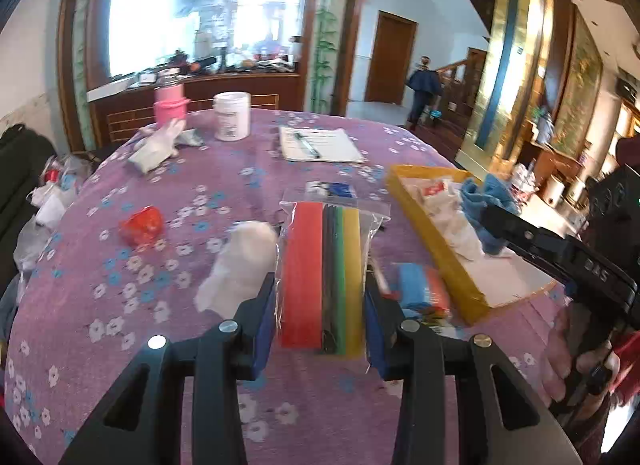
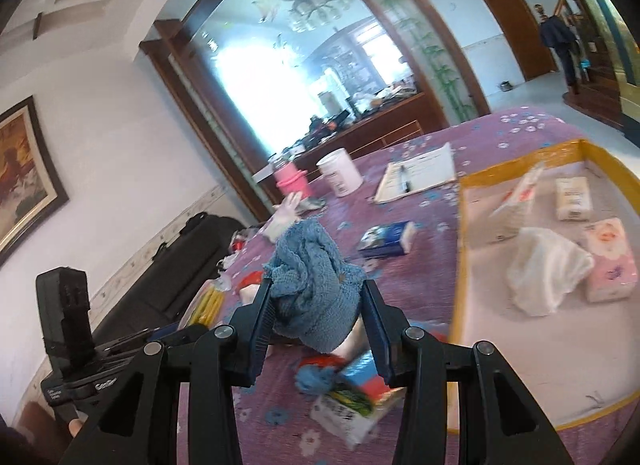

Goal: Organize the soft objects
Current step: 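Carry sponge pack and blue cloth over the yellow tray and release both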

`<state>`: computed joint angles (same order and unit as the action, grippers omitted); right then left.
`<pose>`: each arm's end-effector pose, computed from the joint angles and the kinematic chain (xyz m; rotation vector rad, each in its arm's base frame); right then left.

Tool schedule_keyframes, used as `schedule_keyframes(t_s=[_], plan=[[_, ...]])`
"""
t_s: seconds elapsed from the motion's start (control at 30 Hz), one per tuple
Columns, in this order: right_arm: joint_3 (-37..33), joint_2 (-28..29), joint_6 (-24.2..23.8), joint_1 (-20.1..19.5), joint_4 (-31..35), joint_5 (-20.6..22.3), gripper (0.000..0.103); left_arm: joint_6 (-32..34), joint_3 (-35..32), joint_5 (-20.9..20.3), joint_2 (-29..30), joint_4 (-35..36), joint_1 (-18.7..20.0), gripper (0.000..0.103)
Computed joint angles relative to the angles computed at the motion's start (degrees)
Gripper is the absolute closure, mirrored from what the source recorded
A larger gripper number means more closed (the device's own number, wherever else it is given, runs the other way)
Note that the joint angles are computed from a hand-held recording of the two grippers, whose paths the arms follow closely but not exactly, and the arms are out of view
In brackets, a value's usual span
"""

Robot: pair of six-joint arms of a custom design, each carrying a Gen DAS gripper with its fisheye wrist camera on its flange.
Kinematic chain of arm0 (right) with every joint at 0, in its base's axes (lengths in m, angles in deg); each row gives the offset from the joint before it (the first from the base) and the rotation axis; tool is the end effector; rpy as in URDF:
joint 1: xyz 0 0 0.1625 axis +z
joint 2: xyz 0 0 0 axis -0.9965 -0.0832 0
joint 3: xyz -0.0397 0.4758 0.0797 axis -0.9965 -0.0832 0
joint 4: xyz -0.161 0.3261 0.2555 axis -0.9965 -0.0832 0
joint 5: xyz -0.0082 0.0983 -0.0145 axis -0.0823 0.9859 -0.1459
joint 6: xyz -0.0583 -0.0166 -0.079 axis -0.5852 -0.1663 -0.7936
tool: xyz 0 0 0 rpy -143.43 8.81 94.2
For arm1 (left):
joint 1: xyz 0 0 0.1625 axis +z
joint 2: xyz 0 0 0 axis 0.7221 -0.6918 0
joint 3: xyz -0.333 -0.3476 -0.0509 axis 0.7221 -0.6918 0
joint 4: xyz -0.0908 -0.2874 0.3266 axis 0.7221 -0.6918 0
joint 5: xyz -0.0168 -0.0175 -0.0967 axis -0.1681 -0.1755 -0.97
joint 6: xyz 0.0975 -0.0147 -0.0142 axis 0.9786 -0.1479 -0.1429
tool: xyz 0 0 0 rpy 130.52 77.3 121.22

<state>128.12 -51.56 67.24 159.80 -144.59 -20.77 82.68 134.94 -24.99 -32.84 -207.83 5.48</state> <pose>-0.0300 -0.7122 0.3539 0.3614 -2.6088 1.5426 -0.3684 -0.7596 0.0219 0.9966 2.4494 -0.8306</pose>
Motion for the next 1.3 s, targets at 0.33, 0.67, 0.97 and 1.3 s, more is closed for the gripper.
schedule_keyframes(t_s=[0.33,0.67,0.97,1.3], plan=[[1.4,-2.2,3.5,-2.9,-6.7,-3.2,0.057,2.5,-3.7,-3.3,3.7,4.4,-2.8,0.065],[3.4,-5.4,9.5,-8.1,-10.6,-2.7,0.057,2.6,-13.6,-6.7,11.0,14.2,-5.2,0.065],[1.6,-4.9,11.8,-8.3,-5.5,-9.8,0.057,-1.4,-28.3,-7.6,20.6,28.3,-5.1,0.065],[0.6,-4.1,9.3,-6.8,-5.1,-15.5,0.054,-1.6,-30.2,-7.6,22.2,31.6,-4.3,0.065]])
